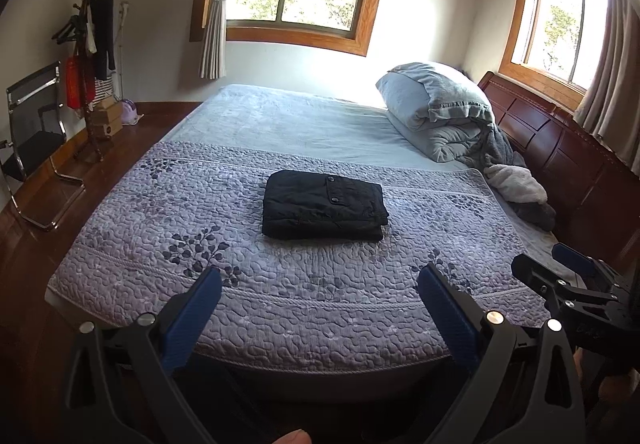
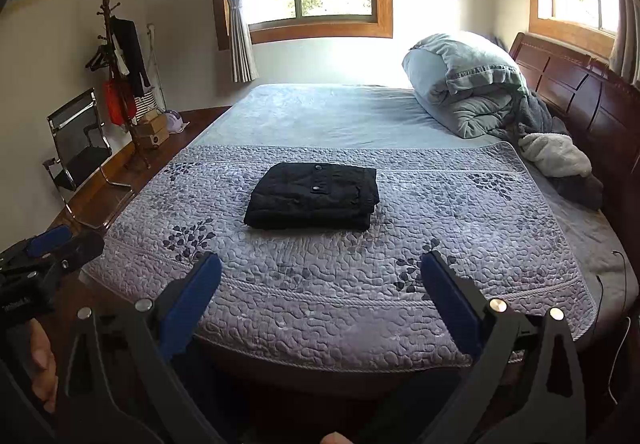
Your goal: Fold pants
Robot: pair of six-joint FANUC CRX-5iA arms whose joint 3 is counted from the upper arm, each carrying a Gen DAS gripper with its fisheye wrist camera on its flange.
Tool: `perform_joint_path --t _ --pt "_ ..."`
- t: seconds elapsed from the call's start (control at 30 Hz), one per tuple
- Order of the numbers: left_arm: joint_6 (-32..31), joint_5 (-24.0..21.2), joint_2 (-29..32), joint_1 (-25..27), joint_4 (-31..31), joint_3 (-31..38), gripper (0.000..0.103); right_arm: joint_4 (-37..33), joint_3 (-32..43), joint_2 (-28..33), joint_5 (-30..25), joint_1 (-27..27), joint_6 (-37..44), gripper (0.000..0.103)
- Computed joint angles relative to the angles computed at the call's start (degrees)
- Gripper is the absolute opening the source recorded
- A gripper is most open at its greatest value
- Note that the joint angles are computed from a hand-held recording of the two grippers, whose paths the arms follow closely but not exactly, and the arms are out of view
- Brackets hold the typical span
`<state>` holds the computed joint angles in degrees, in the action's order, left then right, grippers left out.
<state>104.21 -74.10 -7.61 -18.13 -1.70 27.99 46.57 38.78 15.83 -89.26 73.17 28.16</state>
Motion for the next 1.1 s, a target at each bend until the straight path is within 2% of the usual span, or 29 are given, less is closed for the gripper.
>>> perform_joint_path --t 0.1,0.2,0.33,1.1 --pt "1.3 -1.7 0.9 -2.1 -4.5 2.1 0.099 -0.2 -0.1 0.0 0.1 -0.1 -0.1 0.100" --pt "1.7 -2.1 1.1 -2.9 -6.1 2.7 0.099 -0.6 0.0 0.1 0.2 -0.2 -0.1 0.100" --pt "1.4 -0.3 0.4 -2.1 -3.9 1.1 0.099 -0.7 -0.2 0.1 0.3 -0.3 -0.2 0.100" --pt "2.8 -2.3 0.7 -4.0 -7.4 2.6 0.099 -0.4 -1.4 -0.4 0.8 -0.1 -1.2 0.100"
